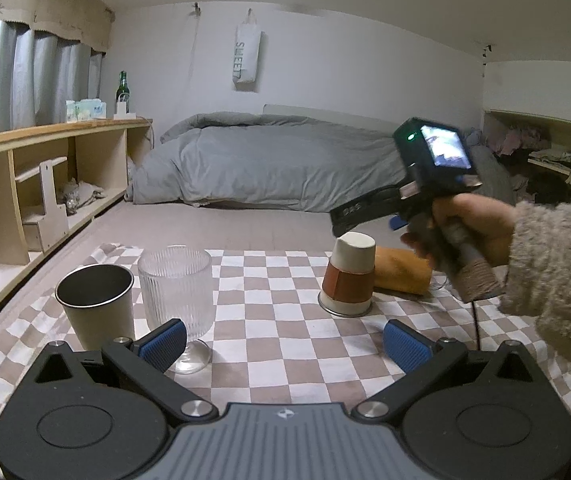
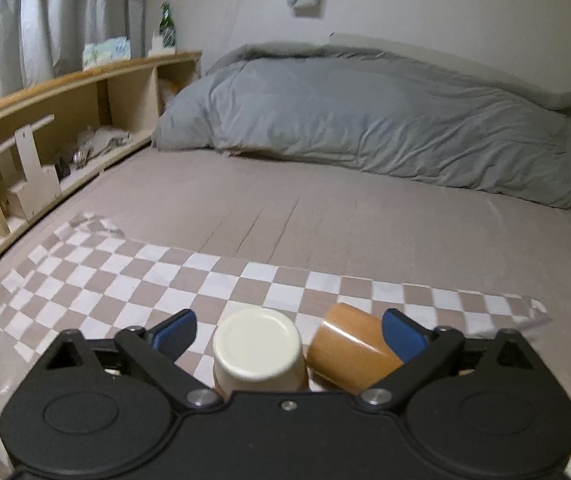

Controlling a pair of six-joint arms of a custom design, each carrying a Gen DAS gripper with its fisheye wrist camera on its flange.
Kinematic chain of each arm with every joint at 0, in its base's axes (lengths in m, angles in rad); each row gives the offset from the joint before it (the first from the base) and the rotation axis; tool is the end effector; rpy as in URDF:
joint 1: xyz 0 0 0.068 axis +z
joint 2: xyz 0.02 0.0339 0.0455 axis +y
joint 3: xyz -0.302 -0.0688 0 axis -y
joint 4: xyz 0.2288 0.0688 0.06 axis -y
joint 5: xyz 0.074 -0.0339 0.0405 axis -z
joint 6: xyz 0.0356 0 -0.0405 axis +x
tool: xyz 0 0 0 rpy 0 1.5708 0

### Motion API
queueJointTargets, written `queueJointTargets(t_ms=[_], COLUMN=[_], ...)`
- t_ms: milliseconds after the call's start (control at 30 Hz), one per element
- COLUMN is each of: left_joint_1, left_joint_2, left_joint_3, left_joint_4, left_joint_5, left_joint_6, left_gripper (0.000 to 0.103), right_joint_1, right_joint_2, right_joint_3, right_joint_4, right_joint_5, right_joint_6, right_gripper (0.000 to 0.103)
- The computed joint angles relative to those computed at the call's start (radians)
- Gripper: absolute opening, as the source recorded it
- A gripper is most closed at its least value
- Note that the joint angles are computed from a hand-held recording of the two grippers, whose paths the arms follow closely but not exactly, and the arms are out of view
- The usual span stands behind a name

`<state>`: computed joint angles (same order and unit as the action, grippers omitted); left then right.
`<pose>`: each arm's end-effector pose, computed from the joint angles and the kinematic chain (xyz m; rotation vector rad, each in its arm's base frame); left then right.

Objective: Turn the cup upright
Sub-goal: 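Reach the right tool to the upside-down sleeved paper cup and grasp it, then lift the cup with the right tool and rotate it toward the left tool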

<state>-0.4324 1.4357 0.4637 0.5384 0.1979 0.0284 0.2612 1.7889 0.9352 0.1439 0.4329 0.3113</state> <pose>0.2301 -0.1139 0.2118 0.5863 1.9380 -0.4556 0.3532 0.0789 0.2060 0.2770 2.1921 -0.1787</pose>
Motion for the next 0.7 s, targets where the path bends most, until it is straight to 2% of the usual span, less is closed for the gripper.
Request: queueJointTargets(t_ms=[200,233,267,300,500,700], left_joint_1=[-0.003,-0.006,-0.008,-0.010,-0.023,-0.038], left_joint_2=[0.012,0.012,0.012,0.014,0.020,0.035], left_joint_3=[0.020,0.021,0.023,0.025,0.028,0.030], left_joint_4=[-0.025,-0.027,-0.031,-0.031,-0.029,-0.012], left_joint_5=[0.001,-0.001,-0.002,-0.002,-0.012,-0.024], left_joint_6=[-0.007,-0.009,-0.011,-0.013,-0.013,-0.025], left_gripper=[0.103,0.103,0.103,0.103,0.103,0.103], right_joint_1=[-0.035,-0.038,-0.039,-0.034,0.062,0.147], right_joint_2=[0.086,0.085,0.076,0.067,-0.039,-0.137], right_joint_3=[0.084,0.075,0.056,0.048,-0.107,-0.232], right_joint_4=[-0.072,-0.058,-0.032,-0.027,0.058,0.050], right_joint_5=[-0.089,-0.112,-0.134,-0.135,-0.039,0.029], right_joint_6=[-0.026,-0.035,-0.041,-0.040,-0.063,0.000], right_gripper=[0.081,0.074,0.062,0.059,0.059,0.059])
